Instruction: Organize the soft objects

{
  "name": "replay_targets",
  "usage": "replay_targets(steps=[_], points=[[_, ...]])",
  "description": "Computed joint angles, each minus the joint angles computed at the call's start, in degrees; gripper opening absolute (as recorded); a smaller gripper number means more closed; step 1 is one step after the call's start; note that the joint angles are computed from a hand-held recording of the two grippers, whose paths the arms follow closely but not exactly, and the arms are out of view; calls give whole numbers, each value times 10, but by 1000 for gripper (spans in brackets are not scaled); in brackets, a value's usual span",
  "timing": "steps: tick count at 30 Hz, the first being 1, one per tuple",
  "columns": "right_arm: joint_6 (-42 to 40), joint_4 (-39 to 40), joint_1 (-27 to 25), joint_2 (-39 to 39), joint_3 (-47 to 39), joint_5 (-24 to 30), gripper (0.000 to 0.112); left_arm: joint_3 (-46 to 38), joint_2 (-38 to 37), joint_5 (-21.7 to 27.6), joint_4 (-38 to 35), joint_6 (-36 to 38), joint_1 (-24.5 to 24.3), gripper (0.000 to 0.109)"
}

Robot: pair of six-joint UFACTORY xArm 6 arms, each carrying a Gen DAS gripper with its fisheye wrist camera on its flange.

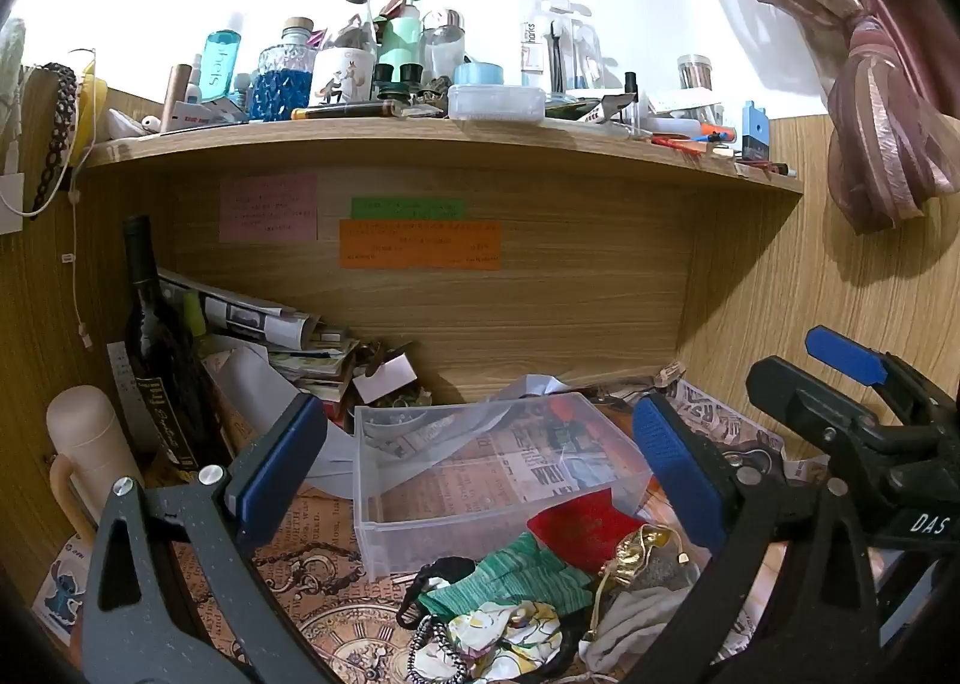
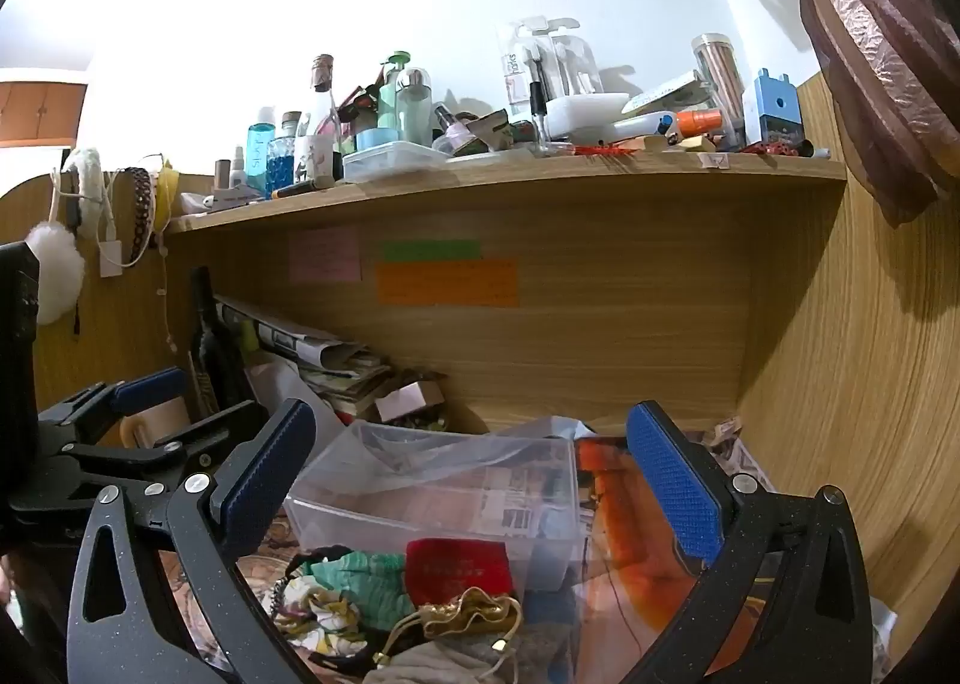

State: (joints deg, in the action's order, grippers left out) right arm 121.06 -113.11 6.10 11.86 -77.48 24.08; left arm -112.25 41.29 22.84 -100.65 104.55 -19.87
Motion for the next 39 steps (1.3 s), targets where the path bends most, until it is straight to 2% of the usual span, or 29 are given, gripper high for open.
replay_targets(steps=[19, 30, 34, 39], points=[[6, -5, 0, 0, 1, 0, 103, -2, 2, 1, -3, 4, 1, 103], [-19, 18, 9, 14, -15, -2, 103, -21, 20, 6, 14, -12, 4, 103], [-26, 23, 0, 19, -16, -13, 103, -40, 39, 7, 54, -52, 4, 103], [-51, 57, -14, 28, -14, -30, 103, -68, 69, 7, 141, -144, 6, 102]])
